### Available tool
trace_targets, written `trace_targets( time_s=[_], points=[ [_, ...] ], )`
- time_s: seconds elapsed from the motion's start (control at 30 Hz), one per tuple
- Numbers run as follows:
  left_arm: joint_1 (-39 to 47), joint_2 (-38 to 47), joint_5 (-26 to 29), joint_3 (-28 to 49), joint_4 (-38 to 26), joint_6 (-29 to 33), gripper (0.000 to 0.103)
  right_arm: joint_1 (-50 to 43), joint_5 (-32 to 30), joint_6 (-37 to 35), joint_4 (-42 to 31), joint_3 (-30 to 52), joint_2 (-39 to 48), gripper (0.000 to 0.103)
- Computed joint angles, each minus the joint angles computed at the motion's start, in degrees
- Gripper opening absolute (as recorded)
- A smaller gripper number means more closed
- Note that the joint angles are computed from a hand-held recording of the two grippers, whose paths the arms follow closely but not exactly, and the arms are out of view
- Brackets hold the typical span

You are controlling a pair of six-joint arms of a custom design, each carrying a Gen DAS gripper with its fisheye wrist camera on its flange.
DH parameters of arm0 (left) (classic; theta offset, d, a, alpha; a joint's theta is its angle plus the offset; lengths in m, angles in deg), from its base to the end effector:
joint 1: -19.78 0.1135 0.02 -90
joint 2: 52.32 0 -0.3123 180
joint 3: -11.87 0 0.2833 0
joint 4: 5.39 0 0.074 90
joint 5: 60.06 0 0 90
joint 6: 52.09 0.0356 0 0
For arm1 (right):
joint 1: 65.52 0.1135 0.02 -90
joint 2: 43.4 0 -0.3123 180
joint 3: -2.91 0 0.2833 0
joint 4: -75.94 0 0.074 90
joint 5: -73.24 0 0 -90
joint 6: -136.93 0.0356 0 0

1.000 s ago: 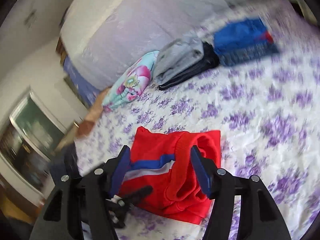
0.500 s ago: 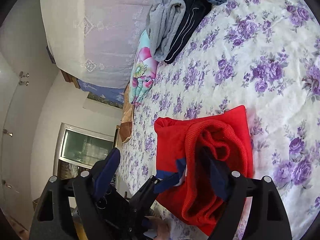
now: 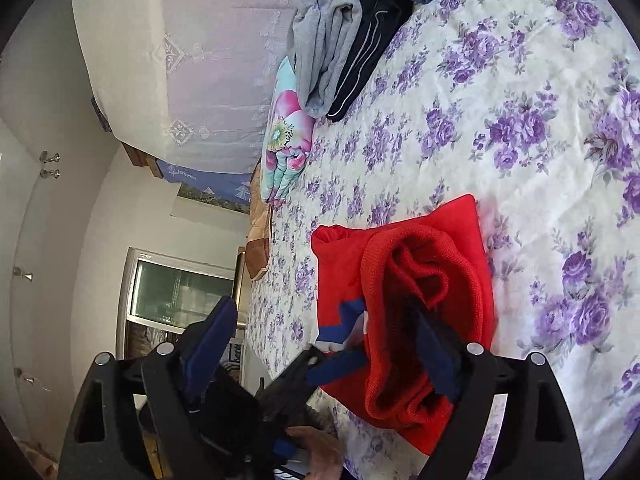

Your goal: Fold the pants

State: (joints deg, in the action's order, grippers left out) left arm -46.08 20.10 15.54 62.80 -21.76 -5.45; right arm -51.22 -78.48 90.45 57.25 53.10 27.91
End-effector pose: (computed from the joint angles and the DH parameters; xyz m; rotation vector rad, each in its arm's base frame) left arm 0.1205 -0.2473 0.2409 0.3113 2.2982 -0.7539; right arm 0.2384 0.0931 0.2491 -0.0428 2.3941 1.7282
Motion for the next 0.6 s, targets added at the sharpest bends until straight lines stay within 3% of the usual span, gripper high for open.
trace_targets(
  time_s=[0.03,0.13,0.23,0.3,0.43,0.6],
  points=[
    [1.5,1.0,2.6,-0.9,1.4,-1.3,0.098,0.0,-0.5,0.4,0.6,0.1,0.5,0.086],
    [-0.9,1.9,1.0,0.3,0.0,0.7,0.098,-0.8,-0.9,2.8,4.7,-0.9,0.7,0.086],
    [-4.9,5.8,-3.4,3.4,-3.6,3.5,0.098,-5.7,3.9,5.3,10.5,-3.4,-4.3,0.087],
    [-6.4,7.3,-5.9,4.3,-4.8,4.2,0.098,-9.0,4.1,3.6,7.9,-2.7,-5.6,0.087],
    [-6.3,5.7,-5.5,2.7,-2.9,2.9,0.098,-7.8,-2.2,-2.1,1.0,-0.4,-6.5,0.087],
    [-8.7,6.2,-8.1,3.3,-4.2,3.5,0.098,3.1,-8.7,1.8,5.0,2.0,-1.4,0.089]
  ],
)
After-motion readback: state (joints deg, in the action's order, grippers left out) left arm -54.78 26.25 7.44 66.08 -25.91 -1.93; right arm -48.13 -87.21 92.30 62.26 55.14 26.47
